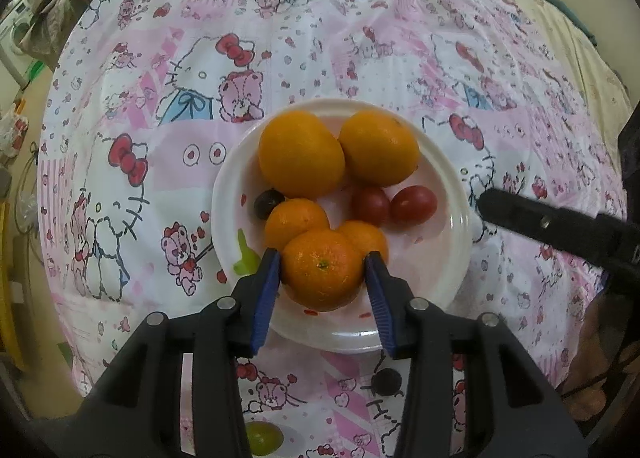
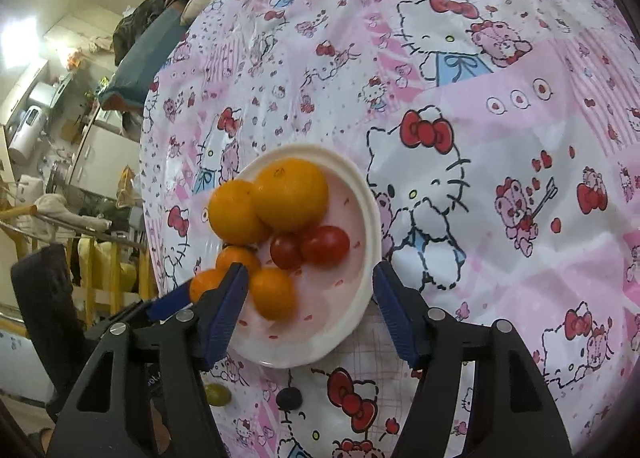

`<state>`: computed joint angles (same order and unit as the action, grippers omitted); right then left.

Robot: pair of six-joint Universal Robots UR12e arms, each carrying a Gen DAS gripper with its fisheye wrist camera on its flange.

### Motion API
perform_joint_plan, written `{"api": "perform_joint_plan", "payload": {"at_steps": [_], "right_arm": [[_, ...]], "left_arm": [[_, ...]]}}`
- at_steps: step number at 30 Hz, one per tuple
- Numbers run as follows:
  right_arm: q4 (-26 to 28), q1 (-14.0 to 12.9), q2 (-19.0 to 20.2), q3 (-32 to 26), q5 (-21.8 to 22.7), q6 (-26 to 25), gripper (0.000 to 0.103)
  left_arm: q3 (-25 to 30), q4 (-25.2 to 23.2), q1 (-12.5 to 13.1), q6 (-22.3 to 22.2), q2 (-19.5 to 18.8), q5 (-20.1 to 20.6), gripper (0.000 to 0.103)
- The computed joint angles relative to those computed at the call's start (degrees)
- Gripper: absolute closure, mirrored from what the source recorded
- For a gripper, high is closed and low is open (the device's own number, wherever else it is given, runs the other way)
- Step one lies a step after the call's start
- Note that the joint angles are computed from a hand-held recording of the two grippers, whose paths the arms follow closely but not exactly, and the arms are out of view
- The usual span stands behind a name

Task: Organize fruits
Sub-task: 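Open the left tool and withdraw both tools from the plate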

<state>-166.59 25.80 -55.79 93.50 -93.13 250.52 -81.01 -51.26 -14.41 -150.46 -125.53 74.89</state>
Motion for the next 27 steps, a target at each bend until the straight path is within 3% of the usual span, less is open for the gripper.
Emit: {"api": "perform_joint_plan", "payload": {"at_steps": [3,5,22,27], "right_arm": [[0.31,-0.08,-0.18,0.19,0.10,0.56,0.035],[0.06,-0.01,-0.27,0.25,-0.05,0.62,0.035],[1.18,1.76,-1.77,0.44,-3.79,-1.16,0.035],[2.28,2.93,-2.35,0.64,-4.67,-1.12,0.035]], "left_arm": [[-0.27,0.07,0.28,0.19,0.29,-1.55,0.038],[-1.77,4.60,0.42,-0.11,1.05,-2.16,0.021],[-4.96,13.12,1.97,-1.12,3.05,-4.75,0.018],[-5.84,12.36,3.24,-1.56,4.30,-7.02,0.018]]}}
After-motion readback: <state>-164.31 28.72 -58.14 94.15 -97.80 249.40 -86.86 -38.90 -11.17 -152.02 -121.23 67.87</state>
